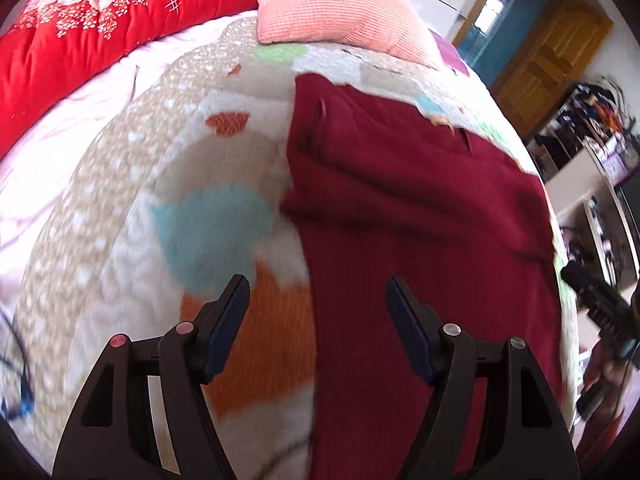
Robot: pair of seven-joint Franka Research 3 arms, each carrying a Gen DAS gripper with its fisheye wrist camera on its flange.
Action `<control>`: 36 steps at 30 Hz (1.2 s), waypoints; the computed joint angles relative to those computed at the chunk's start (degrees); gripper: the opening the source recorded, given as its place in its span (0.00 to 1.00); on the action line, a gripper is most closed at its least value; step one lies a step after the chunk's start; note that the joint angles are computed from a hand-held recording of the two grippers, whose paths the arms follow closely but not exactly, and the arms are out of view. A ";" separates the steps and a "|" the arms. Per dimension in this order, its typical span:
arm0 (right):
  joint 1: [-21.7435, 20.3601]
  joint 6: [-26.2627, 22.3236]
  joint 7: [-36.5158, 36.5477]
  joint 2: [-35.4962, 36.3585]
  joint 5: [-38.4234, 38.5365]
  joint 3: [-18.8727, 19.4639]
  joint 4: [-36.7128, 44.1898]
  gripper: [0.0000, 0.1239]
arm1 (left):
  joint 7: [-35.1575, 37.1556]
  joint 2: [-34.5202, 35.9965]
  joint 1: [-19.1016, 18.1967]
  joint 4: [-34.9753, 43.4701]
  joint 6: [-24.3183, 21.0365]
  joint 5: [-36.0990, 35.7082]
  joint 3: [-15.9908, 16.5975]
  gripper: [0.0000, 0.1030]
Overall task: Fold small clothes
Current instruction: 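Move both grippers toward the hem of the folded sweater strip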
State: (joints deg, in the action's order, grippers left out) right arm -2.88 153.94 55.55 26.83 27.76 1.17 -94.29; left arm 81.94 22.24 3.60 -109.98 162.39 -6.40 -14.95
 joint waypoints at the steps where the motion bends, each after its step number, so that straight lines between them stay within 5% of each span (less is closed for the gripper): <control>1: -1.50 -0.78 -1.60 -2.68 1.87 0.85 -3.02 0.39 | 1.04 -1.60 0.91 -2.40 0.38 -1.23 -1.15 0.69; 7: -4.36 -8.85 -8.37 -14.61 9.22 -0.85 -16.35 0.40 | 8.54 -9.23 3.03 -13.94 2.40 -12.32 -5.34 0.69; 15: -2.68 -16.90 -12.78 -27.41 9.14 -5.92 -32.40 0.41 | 14.78 -15.57 -1.34 -22.77 2.85 -21.92 -3.38 0.69; 27: -2.57 -23.20 -18.79 -28.96 22.85 -9.32 -38.00 0.51 | 22.32 -21.12 -8.53 -29.75 1.84 -34.70 2.67 0.70; 33: -3.52 -25.61 -24.20 -27.59 27.81 -9.32 -37.30 0.60 | 22.02 -21.66 -10.56 -31.17 2.46 -34.09 3.88 0.78; 36: -4.20 -27.42 -26.26 -26.84 30.74 -9.37 -37.02 0.66 | 15.25 -21.19 -11.04 -31.31 2.85 -24.17 4.27 0.79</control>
State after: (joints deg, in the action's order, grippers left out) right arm -7.08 126.53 29.29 -0.02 58.50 -8.20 -131.31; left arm 97.19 1.05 -7.45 -141.29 165.24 -30.57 -10.67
